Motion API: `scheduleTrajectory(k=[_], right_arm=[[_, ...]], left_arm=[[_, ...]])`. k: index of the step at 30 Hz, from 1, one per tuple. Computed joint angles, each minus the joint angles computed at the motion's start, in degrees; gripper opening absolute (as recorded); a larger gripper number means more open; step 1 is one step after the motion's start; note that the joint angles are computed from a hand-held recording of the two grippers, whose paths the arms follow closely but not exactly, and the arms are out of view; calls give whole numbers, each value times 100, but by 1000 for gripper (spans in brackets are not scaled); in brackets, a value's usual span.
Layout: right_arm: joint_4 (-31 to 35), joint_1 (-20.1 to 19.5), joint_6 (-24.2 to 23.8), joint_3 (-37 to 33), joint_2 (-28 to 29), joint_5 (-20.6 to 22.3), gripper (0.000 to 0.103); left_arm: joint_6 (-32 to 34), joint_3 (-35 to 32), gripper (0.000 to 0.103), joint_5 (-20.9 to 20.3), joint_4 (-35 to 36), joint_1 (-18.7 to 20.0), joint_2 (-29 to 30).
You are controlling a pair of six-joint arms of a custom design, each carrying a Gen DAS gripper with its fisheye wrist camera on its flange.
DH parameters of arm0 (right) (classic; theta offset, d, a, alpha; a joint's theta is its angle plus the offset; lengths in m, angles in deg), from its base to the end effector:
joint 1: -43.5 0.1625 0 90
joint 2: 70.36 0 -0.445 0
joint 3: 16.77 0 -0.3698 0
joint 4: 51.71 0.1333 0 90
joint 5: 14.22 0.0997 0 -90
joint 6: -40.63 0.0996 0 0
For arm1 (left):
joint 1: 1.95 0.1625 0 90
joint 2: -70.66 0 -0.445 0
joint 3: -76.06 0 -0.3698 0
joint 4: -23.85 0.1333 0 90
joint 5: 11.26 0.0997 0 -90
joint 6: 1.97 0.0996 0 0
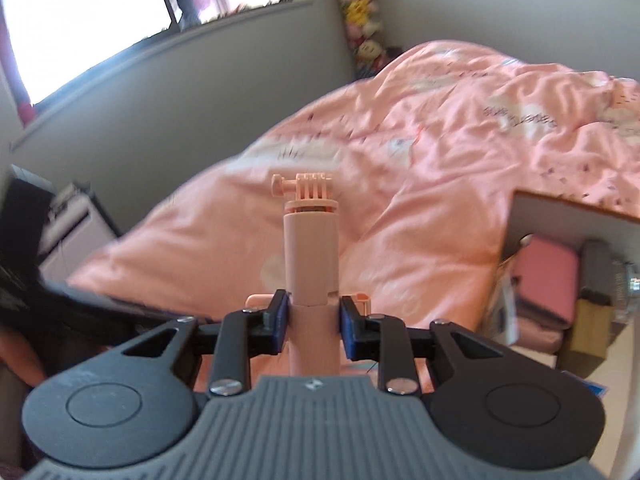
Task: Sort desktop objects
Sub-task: 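Grasp the pink selfie stick with the right tool while the left tool grasps the yellow tape measure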
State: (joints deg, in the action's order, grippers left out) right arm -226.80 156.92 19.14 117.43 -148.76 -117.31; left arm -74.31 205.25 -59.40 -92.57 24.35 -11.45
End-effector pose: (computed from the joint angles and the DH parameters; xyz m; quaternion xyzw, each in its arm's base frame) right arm 0.2732 -0.3522 0.2567 0.3405 -0.8993 0.2530 0.1060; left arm -0.2522 -0.3475 0.2279 -0.0053 0.9211 -0.2632 0.2868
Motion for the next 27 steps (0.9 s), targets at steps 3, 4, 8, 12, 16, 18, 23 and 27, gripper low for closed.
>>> scheduleTrajectory(k=[3,4,8,12,16,18,23,27], right_arm=[[88,-34,199,-149,-414,20,28],[117,-39,236,-198,-509,-41,28],[66,-4,144,-353,-706,-794,28],[-17,-138,-29,-404,-700,-1528,28],[34,-451,-152,-401,-695,-1819,28],[95,-610,-147,-397,-698,-1801,29],[228,-804,-171,-406,-657,-1852,28],[416,-875,-136,-459,-643,-2007,29]], left_arm=[[232,-18,53,17,-503,184,230],[250,-37,53,-3,-633,274,312],[214,-115,53,-150,-1058,706,620],[-27,-183,54,-184,-1137,1093,878],[-248,-195,54,-219,-1177,1358,1050],[-266,-130,55,-196,-1382,1406,1088],[1,-16,57,-263,-1945,1525,1195],[141,135,57,-364,-2455,1590,1219]])
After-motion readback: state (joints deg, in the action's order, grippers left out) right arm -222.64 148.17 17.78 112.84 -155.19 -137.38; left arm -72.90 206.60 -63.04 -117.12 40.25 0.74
